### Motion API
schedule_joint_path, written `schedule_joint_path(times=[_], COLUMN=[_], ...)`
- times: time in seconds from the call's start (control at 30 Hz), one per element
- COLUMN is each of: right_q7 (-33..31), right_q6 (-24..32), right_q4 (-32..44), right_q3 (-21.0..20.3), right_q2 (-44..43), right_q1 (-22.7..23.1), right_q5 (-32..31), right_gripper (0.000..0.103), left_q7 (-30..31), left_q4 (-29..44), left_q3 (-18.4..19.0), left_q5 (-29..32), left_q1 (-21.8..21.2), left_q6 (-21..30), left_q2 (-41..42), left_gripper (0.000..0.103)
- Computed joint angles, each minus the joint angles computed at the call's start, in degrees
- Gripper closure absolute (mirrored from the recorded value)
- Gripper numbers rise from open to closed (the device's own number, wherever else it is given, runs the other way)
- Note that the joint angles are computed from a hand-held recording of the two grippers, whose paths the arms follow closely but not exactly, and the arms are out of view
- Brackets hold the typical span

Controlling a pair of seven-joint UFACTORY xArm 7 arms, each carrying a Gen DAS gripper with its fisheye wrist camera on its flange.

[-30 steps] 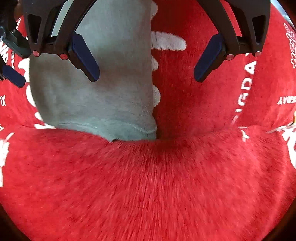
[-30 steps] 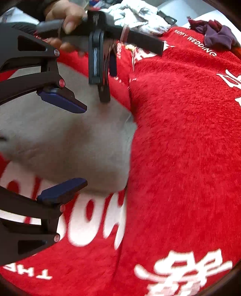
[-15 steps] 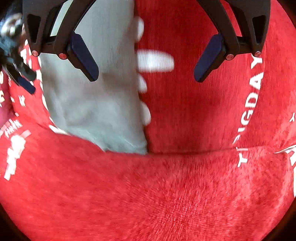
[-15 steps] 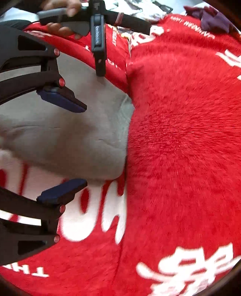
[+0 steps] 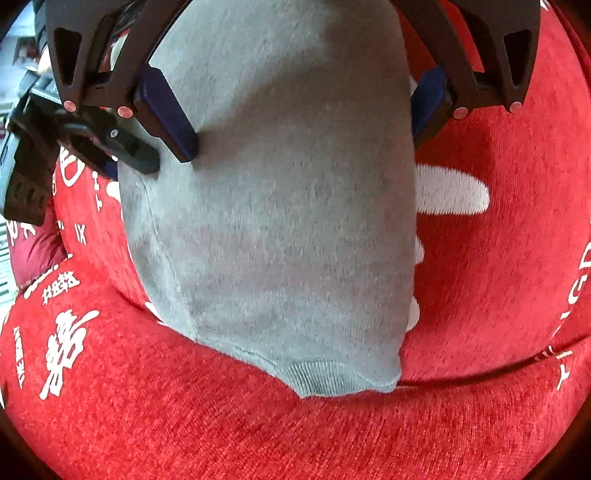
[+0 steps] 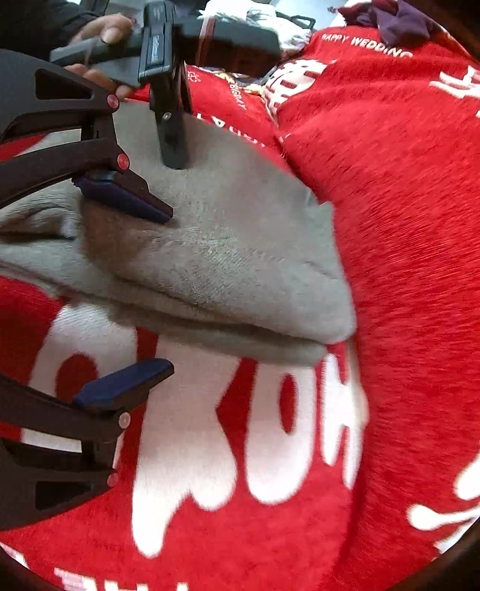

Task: Fold small clothes
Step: 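Grasp the folded sweater edge with the right gripper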

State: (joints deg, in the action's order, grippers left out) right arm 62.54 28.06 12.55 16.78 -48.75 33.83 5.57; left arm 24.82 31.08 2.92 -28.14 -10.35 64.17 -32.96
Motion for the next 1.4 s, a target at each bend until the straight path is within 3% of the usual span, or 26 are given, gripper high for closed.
schedule_joint_path(times=[0.03,0.1,0.13,0.2,0.3,0.43,0.57,0.73,1.0,1.23,1.33,1.37,1.4], right_q7=[-0.5,-0.1,0.1,1.2,3.3,4.6,6.5,9.5,17.5,23.4,25.6,26.5,27.4], right_q6=[-2.2,-5.6,-4.7,-3.6,-2.9,1.0,6.8,11.4,18.0,18.9,20.0,20.6,20.8], right_q4=[-0.3,0.1,1.1,2.2,3.4,8.7,13.0,16.9,24.1,23.9,22.7,22.3,21.8], right_q3=[-0.7,-0.5,0.6,1.9,3.6,6.7,9.0,12.1,20.7,25.9,26.5,26.3,25.8], right_q2=[0.9,2.6,2.9,2.7,1.1,1.3,0.2,-1.7,-0.4,2.9,5.5,6.1,6.2], right_q1=[0.6,0.6,-0.1,-0.6,-0.8,-1.0,-0.3,1.1,3.1,5.7,6.9,7.7,8.6], right_q5=[0.6,1.0,0.2,-0.6,-1.5,-4.0,-4.7,-4.8,-4.9,-6.1,-6.9,-6.9,-6.7], right_gripper=[0.039,0.065,0.067,0.072,0.073,0.073,0.074,0.074,0.073,0.074,0.073,0.070,0.061], left_q7=[-0.3,0.0,0.9,1.9,2.0,2.2,3.1,4.0,6.0,7.2,8.4,8.2,8.1], left_q4=[0.0,-0.4,-0.1,1.0,1.2,0.8,2.5,3.4,2.0,-6.0,-9.9,-10.1,-9.8], left_q3=[-0.1,-0.6,0.0,0.8,1.4,1.9,5.6,7.6,11.6,13.0,14.2,15.7,16.6], left_q5=[-0.3,0.3,0.3,0.1,0.4,1.5,3.7,5.9,11.8,14.2,16.3,16.5,16.9], left_q1=[-0.1,-0.3,-0.5,-0.7,-0.1,0.4,3.2,6.1,11.3,15.7,17.9,18.8,19.4], left_q6=[-0.2,-0.8,-0.3,0.8,3.5,7.0,14.6,23.7,36.8,39.9,39.0,39.1,39.4], left_q2=[-0.1,-1.5,-2.1,-2.7,-5.0,-9.4,-14.0,-22.6,-37.9,-47.8,-50.7,-49.8,-48.1], left_gripper=[0.006,0.024,0.030,0.053,0.059,0.060,0.060,0.060,0.060,0.060,0.049,0.040,0.032])
